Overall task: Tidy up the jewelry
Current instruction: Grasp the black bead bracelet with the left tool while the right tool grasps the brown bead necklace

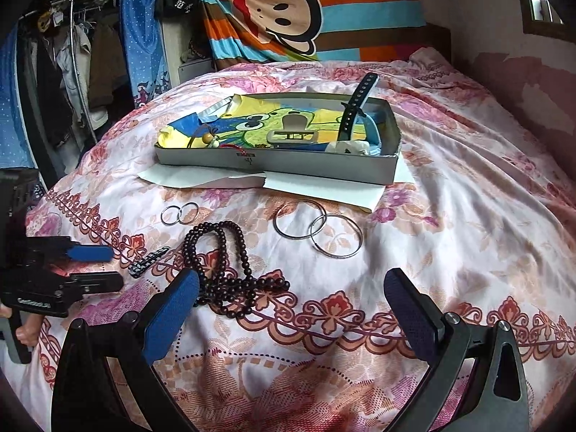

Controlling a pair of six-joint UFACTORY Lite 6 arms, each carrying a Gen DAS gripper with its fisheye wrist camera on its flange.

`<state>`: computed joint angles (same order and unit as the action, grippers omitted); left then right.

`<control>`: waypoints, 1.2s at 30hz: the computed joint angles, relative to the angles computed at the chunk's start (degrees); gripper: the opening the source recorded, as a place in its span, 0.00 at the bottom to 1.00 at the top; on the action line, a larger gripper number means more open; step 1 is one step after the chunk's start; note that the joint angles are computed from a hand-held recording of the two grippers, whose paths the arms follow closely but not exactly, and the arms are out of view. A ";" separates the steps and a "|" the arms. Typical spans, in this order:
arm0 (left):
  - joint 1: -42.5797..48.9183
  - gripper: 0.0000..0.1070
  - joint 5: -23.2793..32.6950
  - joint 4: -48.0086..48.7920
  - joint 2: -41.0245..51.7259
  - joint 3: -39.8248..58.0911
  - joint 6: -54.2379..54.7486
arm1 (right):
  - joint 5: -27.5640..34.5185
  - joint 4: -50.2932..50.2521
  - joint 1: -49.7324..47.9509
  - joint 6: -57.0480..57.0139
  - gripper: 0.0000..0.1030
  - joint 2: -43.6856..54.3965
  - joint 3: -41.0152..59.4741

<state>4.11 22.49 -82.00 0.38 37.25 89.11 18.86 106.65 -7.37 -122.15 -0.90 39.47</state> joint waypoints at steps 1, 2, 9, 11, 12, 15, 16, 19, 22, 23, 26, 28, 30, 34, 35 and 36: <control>-0.26 0.47 0.13 0.72 1.30 0.90 -0.62 | 0.41 -2.50 -0.13 2.04 0.93 0.64 0.57; -0.18 0.43 0.39 1.45 2.11 1.55 -1.18 | 0.53 -5.28 -0.04 4.29 0.85 1.41 1.26; -0.35 0.32 0.69 4.29 7.42 5.63 -4.72 | 2.52 -13.66 1.87 10.57 0.70 6.15 4.51; -1.16 0.30 -0.16 4.54 8.63 6.56 -5.48 | 2.53 -15.03 2.96 12.09 0.70 7.50 5.52; -1.49 0.29 -0.61 4.77 9.12 7.03 -5.85 | 2.23 -15.31 3.56 12.58 0.70 8.26 6.06; -2.10 0.24 -1.65 5.14 9.61 7.47 -6.58 | 1.06 -15.23 4.75 13.28 0.70 10.96 7.54; -2.26 0.18 -1.99 5.29 9.84 7.64 -6.94 | 0.62 -14.67 5.09 12.91 0.70 11.70 7.88; -2.25 0.14 -2.06 5.48 10.86 8.55 -7.64 | -1.12 -10.77 6.45 9.32 0.67 11.86 7.24; -2.37 0.14 -2.44 4.72 10.51 8.20 -6.73 | -1.50 -7.65 7.16 6.10 0.59 11.50 6.47; -2.52 0.14 -2.62 4.36 10.57 8.21 -6.38 | -1.61 -7.14 7.26 5.51 0.58 11.43 6.33; -2.35 0.14 -2.20 3.28 10.17 7.77 -5.03 | -1.09 -6.63 7.30 4.46 0.48 11.24 5.92; -2.22 0.14 -1.81 2.45 9.89 7.49 -4.04 | -0.43 -7.26 7.24 5.03 0.38 11.31 5.93; -2.02 0.14 -1.65 1.90 8.94 6.62 -3.23 | 0.10 -7.56 6.91 5.36 0.26 11.18 5.76; -1.57 0.14 -1.07 -0.62 7.19 5.28 -0.45 | 1.15 -7.50 6.25 5.28 0.15 10.68 5.39; -1.65 0.14 -1.05 -1.34 7.02 5.21 0.17 | 1.28 -6.92 6.17 4.61 0.14 10.45 5.12; -1.53 0.14 -0.94 -2.43 6.31 4.73 1.29 | 1.29 -5.79 6.19 3.41 0.12 9.89 4.69</control>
<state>2.58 21.56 -84.44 6.69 41.98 90.41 20.15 100.86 -1.17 -118.73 8.99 44.16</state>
